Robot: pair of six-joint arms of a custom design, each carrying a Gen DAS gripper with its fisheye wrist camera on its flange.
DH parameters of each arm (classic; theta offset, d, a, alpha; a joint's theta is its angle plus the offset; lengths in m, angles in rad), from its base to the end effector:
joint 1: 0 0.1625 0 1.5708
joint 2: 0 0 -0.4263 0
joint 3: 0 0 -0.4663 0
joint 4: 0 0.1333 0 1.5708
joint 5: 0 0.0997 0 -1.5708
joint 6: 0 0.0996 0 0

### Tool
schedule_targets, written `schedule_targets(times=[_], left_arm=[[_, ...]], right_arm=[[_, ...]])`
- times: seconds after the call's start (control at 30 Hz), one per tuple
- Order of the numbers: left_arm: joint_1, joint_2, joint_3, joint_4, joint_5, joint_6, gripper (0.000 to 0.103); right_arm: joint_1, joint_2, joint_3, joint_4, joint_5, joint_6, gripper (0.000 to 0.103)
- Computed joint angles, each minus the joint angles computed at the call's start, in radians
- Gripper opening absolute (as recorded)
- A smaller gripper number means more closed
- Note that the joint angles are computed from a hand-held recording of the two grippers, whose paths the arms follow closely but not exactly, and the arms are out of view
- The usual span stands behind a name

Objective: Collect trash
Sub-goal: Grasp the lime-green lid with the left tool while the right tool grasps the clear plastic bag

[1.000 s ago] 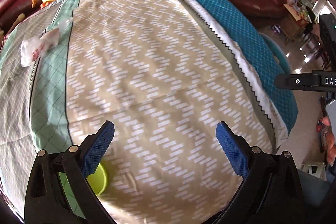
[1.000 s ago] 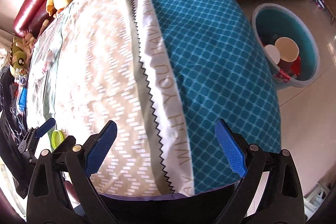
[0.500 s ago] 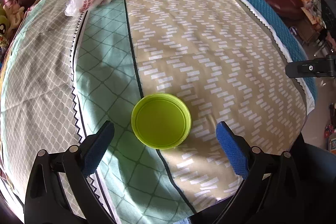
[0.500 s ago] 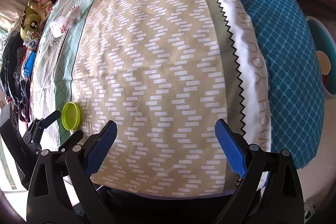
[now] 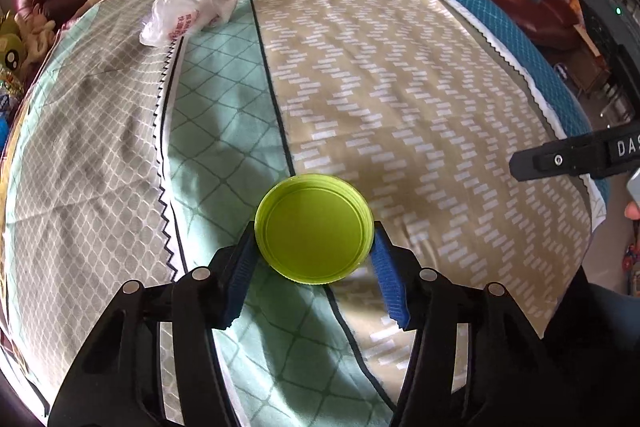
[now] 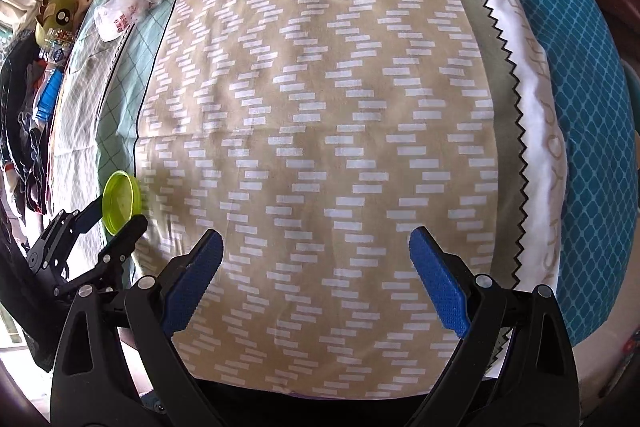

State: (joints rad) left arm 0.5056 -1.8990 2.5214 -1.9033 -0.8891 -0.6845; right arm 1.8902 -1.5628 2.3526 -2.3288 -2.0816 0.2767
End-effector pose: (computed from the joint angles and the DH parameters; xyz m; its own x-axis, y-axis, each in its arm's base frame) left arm -0.1805 -0.3240 0.1916 -0.6994 0.3004 -0.6485 0.5114 0.8443 -0.1603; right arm 0.2149 -0.3803 0.1676 -0.8778 -0.0185 0.4787 -0.0770 0.9917 -0.1029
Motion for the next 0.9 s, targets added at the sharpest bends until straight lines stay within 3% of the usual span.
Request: schedule_targets(times=[0.4,0.57,0.73,0.9], left_arm=[[0.238,0.076,-0.133,-0.215,0.104,0.124,0.056],[0.299,0.115,-0.185,-0.259,0.135,0.169,0.056],[0.344,0.124,-0.212,-0.278,0.147,0.193,0.056],[0.398,0.138,-0.238,-0.288,0.138,0.197,0.056]], right_arm=[[0.039,0.333,-0.291,-0.053,0.012,-0.066,0.090],[0.064,0.479,-0.432,-0.073,0.006,-0.146,0.090],[0.124,0.639,-0.581,-0.043,-0.077,-0.383,0.090],[0.155,0.718,-0.646,-0.114,-0.078,-0.663,0.090]])
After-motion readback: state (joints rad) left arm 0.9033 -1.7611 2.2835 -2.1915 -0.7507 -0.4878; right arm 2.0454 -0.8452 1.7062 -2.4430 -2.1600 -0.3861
